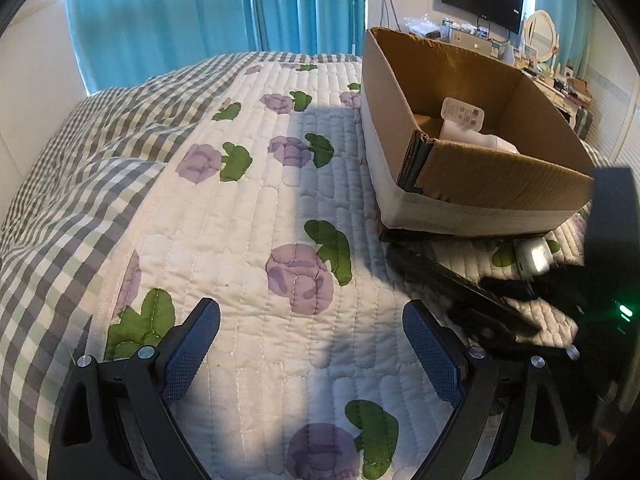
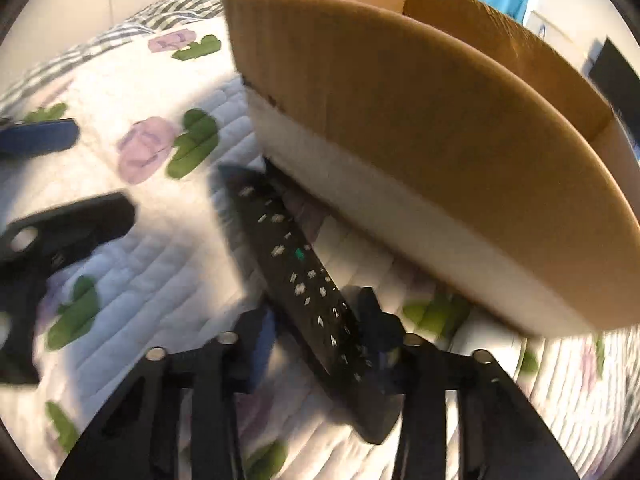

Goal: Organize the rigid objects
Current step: 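Grasp the black TV remote by its end with the right gripper, then grasp the white earbuds case with the left gripper while the right holds the remote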

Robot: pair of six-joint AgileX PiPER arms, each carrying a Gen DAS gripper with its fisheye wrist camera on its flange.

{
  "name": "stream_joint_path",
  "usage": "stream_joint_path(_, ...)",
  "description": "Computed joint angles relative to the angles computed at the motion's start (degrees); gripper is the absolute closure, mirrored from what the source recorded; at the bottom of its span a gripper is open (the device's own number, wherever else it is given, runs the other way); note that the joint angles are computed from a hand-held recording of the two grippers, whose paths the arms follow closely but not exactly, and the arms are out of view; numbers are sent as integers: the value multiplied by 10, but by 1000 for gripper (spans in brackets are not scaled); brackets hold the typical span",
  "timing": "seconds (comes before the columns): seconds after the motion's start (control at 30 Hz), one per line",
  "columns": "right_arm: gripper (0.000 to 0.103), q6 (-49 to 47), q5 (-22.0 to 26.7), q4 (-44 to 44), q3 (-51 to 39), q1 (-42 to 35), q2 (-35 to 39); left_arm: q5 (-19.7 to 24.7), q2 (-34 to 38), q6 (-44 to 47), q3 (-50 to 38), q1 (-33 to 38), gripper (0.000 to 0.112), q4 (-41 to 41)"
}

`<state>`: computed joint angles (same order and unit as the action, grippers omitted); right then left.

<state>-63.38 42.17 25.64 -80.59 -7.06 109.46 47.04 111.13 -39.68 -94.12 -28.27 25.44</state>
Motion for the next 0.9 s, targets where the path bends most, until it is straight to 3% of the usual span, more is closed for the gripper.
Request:
stream_joint_path(0.23, 81, 50, 103, 15, 37, -65, -49, -8, -7, 0, 9, 0, 18, -1)
stream_joint_path(0.37, 81, 68, 109, 12, 54, -80, -60, -12, -11, -1, 15, -1, 18, 0)
stream_joint_path(0.7, 79, 105, 111, 49, -2, -63, -5, -4, -7, -11, 13, -10, 18, 21)
stream_joint_path(0.9, 84, 86, 104, 53, 31, -104, -55, 30, 8, 0, -28, -32, 18, 30)
